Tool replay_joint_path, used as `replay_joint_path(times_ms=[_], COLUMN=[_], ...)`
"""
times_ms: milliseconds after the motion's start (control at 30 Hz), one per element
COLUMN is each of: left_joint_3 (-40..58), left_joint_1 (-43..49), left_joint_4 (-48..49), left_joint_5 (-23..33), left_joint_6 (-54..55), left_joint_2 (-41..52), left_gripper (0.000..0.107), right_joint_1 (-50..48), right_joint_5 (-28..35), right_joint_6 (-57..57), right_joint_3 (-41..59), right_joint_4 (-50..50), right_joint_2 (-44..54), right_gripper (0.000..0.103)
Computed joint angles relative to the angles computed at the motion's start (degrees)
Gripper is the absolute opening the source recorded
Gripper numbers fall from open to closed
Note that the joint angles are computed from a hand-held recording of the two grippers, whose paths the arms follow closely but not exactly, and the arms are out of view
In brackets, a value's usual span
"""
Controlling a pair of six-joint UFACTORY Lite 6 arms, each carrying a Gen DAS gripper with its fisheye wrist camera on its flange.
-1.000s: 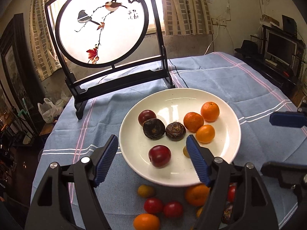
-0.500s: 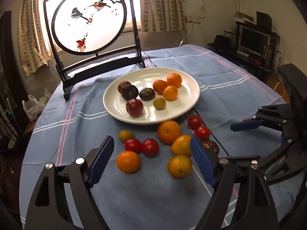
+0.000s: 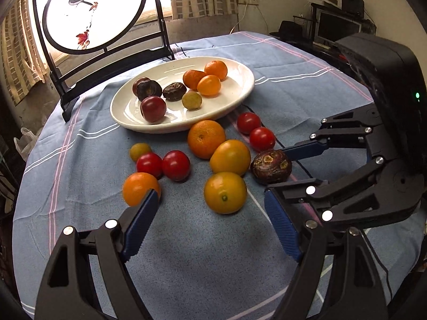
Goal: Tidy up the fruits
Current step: 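Grasp a yellow tomato with the left tool while the right tool grasps a mangosteen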
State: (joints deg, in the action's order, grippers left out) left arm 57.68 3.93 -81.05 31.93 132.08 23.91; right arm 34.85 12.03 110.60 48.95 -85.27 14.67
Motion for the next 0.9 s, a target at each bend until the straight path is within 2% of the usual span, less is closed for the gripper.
replay_joint_path(times_ms=[133, 333, 400, 467, 500, 700, 900], left_joint_3=[1.63, 3.27, 4.13, 5.7, 6.44, 3.92, 1.95], left_joint_1=[-2.02, -3.76, -4.33, -4.56, -4.39, -3.71, -3.41], left_joint_4=[-0.14, 0.25, 1.28, 5.32, 8.22, 6.64, 1.09], left_joint_5=[-1.62, -2.92, -3.55, -3.19, -2.06, -1.84, -2.06], left_joint_6=[-1.4, -3.25, -4.92, -9.49, -12.08, -9.18, -5.0], left_joint_2=[1.88, 3.58, 4.36, 5.41, 5.88, 3.33, -0.51], left_gripper=[0.079, 0.077, 0.068, 0.043, 0.037, 0.037, 0.037], right_joint_1=[0.56, -0.73, -1.4, -1.92, -2.02, -1.87, -0.61], right_joint_5=[0.72, 0.62, 0.55, 0.49, 0.39, 0.73, 1.53], right_joint_6=[0.96, 5.13, 4.63, 5.1, 5.74, 7.26, 2.09], right_joint_3=[-1.53, -7.48, -8.62, -9.46, -9.86, -11.29, -10.9], right_joint_4=[-1.19, -4.75, -4.15, -4.42, -5.02, -6.37, -1.4], right_joint_2=[-1.52, -8.78, -10.18, -11.01, -11.28, -12.94, -14.55], right_gripper=[0.039, 0.039, 0.039, 0.039, 0.039, 0.039, 0.039])
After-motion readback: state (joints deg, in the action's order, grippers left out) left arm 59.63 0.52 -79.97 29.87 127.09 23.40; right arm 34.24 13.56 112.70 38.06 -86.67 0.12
